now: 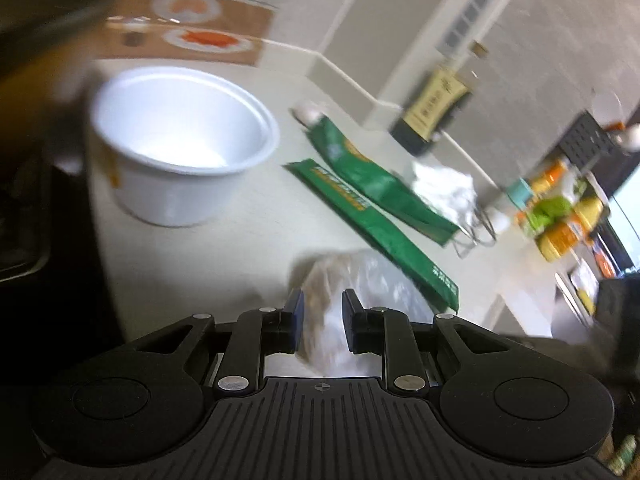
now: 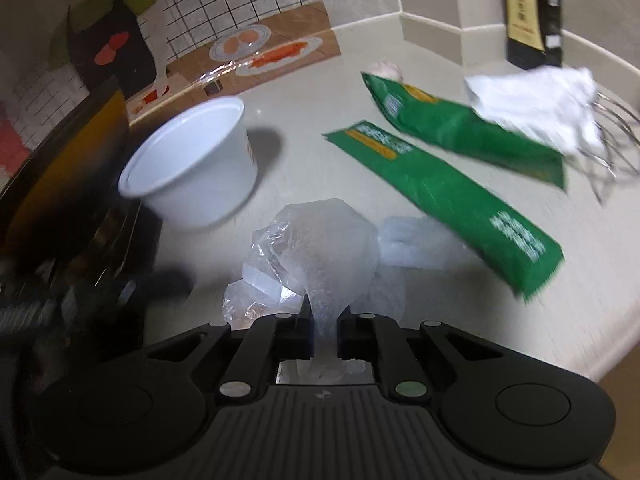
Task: Collect trash
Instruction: 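Grasp the clear plastic bag with the left tool while the right tool returns to the counter, then grasp the green snack packet with the right tool while the left tool holds the bag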
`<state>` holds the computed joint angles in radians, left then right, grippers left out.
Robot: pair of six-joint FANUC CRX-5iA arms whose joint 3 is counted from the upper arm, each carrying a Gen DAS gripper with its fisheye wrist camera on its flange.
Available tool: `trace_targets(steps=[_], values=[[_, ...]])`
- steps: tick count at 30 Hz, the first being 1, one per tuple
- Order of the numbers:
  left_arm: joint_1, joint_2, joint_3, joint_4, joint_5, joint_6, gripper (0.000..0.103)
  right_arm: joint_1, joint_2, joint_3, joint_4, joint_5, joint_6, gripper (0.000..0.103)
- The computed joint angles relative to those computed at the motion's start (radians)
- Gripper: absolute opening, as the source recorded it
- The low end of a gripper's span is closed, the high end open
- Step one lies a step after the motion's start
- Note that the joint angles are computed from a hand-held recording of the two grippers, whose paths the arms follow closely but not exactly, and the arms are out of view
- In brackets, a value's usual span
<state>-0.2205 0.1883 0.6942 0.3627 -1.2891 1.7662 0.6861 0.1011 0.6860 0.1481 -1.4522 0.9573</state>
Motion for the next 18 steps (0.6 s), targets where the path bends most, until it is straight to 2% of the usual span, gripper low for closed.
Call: trace_targets(steps=[6, 11, 13, 15, 18], values=[[-0.031, 0.088, 0.055, 0.079, -0.065, -0.094, 0.024, 0.046, -0.134, -0.179, 0.073, 0.021, -0.036, 0.009], [-0.054, 0.121, 0.040, 0.177, -0.076, -0.195, 0.025, 0.101, -0.196, -0.307, 0.196, 0.058, -0.054, 0.010], [-0.068, 0.122, 0.045, 0.158, -0.069, -0.228, 0.025, 0.113, -0.209, -0.335, 0.220, 0.073, -0.058, 0.010], [-0.083, 0.134, 0.083, 0.101, -0.084, -0.213, 0.025, 0.120, -0.214, -0.347, 0.233, 0.081, -0.060, 0.010], [-0.101, 0.133, 0.110, 0.021, -0.092, -0.191, 0.032, 0.125, -0.225, -0.363, 0.238, 0.094, -0.041, 0.011]])
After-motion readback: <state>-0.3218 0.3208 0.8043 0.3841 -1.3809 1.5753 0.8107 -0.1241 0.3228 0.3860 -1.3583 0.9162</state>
